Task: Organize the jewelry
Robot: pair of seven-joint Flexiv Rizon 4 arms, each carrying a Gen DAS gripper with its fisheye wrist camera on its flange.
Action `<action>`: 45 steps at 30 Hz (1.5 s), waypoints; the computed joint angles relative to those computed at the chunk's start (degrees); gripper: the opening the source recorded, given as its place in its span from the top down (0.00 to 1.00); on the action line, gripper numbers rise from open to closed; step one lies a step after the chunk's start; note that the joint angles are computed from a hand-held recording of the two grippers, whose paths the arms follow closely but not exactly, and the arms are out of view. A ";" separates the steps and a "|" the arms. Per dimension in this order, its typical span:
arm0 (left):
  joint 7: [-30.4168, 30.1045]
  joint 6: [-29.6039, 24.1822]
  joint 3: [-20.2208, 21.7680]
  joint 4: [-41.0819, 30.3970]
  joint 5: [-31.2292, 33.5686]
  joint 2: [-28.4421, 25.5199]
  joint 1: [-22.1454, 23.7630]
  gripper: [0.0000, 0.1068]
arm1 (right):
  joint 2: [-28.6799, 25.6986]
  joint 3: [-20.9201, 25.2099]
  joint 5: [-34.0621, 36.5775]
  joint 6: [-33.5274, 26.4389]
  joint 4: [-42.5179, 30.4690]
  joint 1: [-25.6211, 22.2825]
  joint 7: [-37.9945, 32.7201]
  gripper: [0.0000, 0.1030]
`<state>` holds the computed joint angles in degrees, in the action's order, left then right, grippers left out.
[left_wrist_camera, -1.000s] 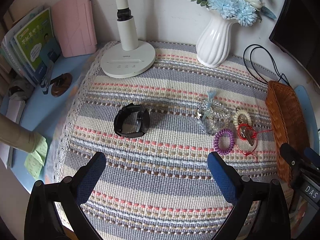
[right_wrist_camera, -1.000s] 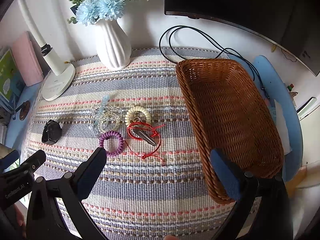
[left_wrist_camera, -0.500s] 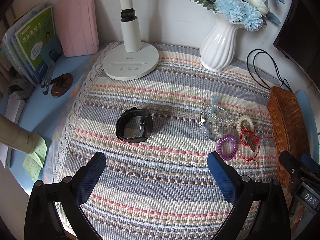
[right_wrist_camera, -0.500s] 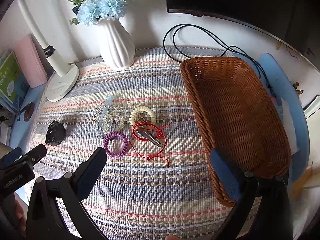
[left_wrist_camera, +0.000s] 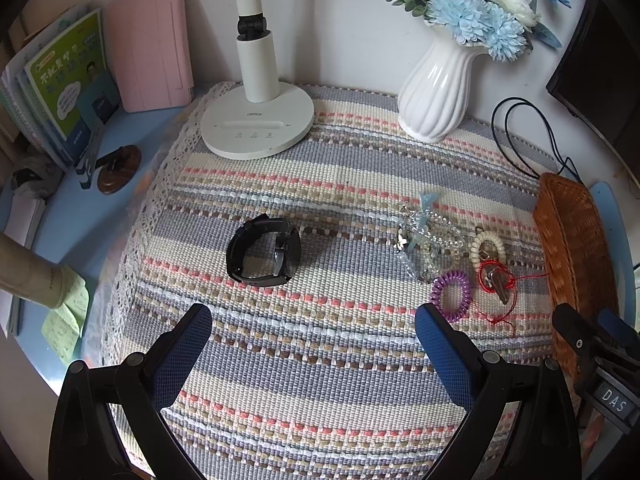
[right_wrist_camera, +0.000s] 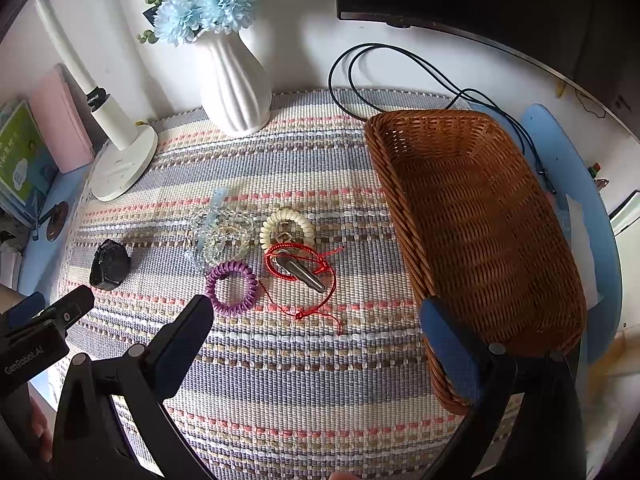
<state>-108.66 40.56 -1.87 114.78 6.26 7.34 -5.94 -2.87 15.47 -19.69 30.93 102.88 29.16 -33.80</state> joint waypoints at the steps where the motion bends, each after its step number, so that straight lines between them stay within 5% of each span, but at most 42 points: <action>1: 0.01 0.03 -0.03 0.00 -0.02 -0.01 -0.01 0.05 | -0.03 -0.01 0.06 -0.03 -0.06 0.00 -0.04 0.00; 45: 0.93 -0.80 0.23 1.12 -1.56 0.82 0.36 0.05 | 0.36 0.35 2.72 2.24 0.83 -0.02 -1.10 0.00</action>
<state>-107.73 39.76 -1.64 115.90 4.70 8.16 -5.57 -2.51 15.82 -16.97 33.17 103.70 29.14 -34.90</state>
